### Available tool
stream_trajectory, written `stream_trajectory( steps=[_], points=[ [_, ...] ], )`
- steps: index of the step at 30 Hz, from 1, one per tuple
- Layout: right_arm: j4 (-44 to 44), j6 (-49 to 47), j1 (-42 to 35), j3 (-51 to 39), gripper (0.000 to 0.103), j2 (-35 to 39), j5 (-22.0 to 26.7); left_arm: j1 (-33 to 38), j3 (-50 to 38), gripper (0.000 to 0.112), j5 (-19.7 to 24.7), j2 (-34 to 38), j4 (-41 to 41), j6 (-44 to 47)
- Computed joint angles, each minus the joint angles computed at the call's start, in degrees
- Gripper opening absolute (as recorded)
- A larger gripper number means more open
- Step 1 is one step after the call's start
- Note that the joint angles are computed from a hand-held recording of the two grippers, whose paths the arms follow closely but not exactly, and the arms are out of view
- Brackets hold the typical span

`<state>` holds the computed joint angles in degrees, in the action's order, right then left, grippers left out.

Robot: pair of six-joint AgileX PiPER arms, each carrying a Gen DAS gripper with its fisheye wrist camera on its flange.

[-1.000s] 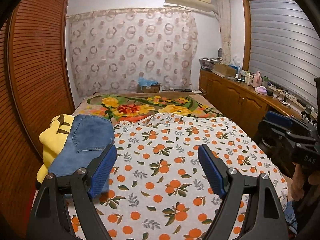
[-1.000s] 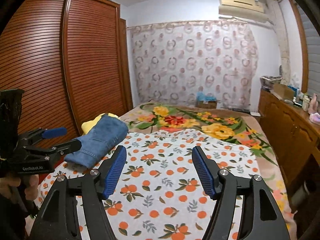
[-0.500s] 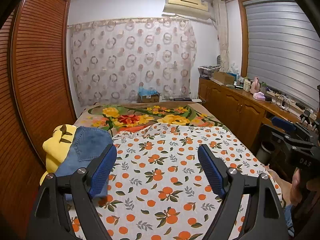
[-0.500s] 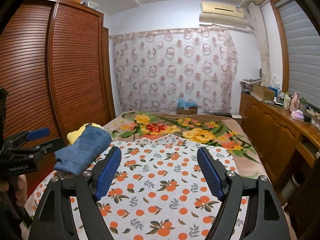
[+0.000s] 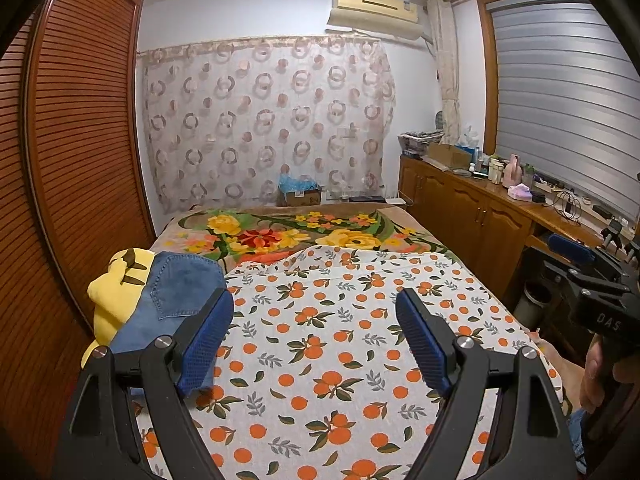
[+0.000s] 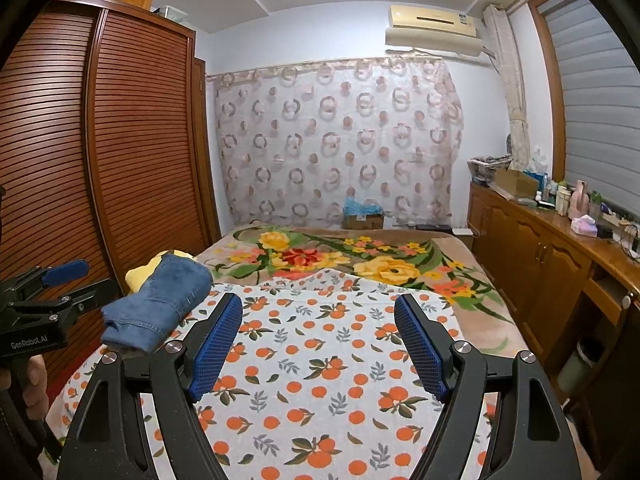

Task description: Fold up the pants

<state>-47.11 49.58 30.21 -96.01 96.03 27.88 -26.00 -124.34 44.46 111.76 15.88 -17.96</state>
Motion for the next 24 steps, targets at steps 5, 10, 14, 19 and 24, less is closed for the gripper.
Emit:
stream_trajectory(
  steps=[5,10,14,19,24],
  points=[
    [0.16,-0.33,-0.36,0.01,0.080,-0.03,-0.19,-0.13,-0.09,0.084,0.20,0.01,0.28,-0.28],
    [0.82,-0.95,-0.56,0.04,0.080,-0.09,-0.40,-0.02,0.21,0.084,-0.15,-0.07,0.12,-0.20],
    [1.38,-1.52,-0.62,-0.09,0.080,-0.12,-0.34,0.07,0.38,0.084,-0.18,-0.17,0.05,-0.01],
    [1.20,-1.21,-0.64,0.41,0.080,-0.27,-0.63,-0.01,0.74,0.084,-0.21,-0.38,0.25,-0.29],
    [2.64,-2.60,-1.12,0.26,0.080,-0.24,-1.04,-0.15,0.86,0.084,-0.20,-0.46,0.41,-0.58]
  ],
)
